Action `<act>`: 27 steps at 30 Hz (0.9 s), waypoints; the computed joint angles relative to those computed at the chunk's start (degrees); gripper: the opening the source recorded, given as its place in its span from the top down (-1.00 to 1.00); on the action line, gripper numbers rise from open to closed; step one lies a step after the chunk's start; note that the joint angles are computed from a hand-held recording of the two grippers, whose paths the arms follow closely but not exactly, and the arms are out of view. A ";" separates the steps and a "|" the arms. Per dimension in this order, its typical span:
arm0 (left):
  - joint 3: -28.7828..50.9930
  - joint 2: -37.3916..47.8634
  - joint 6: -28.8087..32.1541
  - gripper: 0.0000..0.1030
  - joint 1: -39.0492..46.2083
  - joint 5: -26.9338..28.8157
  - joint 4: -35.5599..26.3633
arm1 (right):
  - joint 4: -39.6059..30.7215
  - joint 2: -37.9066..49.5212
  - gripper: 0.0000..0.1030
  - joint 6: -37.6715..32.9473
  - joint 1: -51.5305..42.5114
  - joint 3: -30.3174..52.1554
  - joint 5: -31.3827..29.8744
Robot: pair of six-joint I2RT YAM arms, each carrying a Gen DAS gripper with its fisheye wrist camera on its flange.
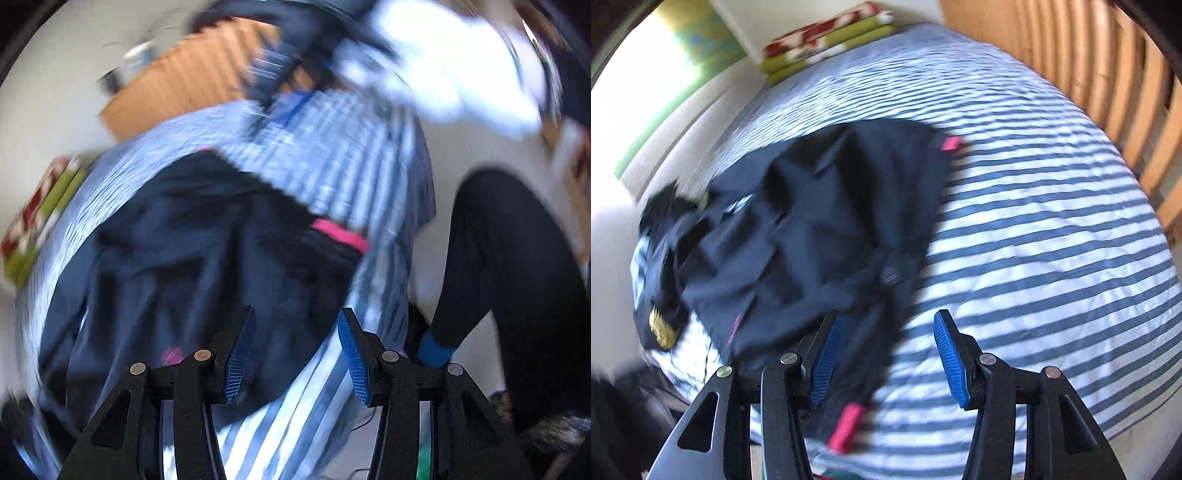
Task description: Fold clothes
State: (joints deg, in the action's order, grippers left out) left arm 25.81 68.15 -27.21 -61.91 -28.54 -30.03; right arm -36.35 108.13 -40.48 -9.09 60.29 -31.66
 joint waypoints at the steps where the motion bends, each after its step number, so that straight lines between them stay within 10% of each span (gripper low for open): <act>1: 0.94 4.45 2.50 0.03 1.34 0.93 3.58 | -1.01 2.50 0.09 0.39 0.05 2.99 -0.05; 8: 0.30 7.87 10.33 0.03 13.98 10.62 14.58 | -7.14 13.11 0.09 1.63 0.86 15.20 0.09; 17: -1.96 14.45 9.87 0.27 7.83 0.49 20.01 | -8.20 15.72 0.09 -0.38 -1.00 14.63 0.51; 27: -0.06 13.79 18.93 0.24 9.83 4.94 20.26 | -20.70 8.05 0.09 -2.76 -2.26 21.71 -3.82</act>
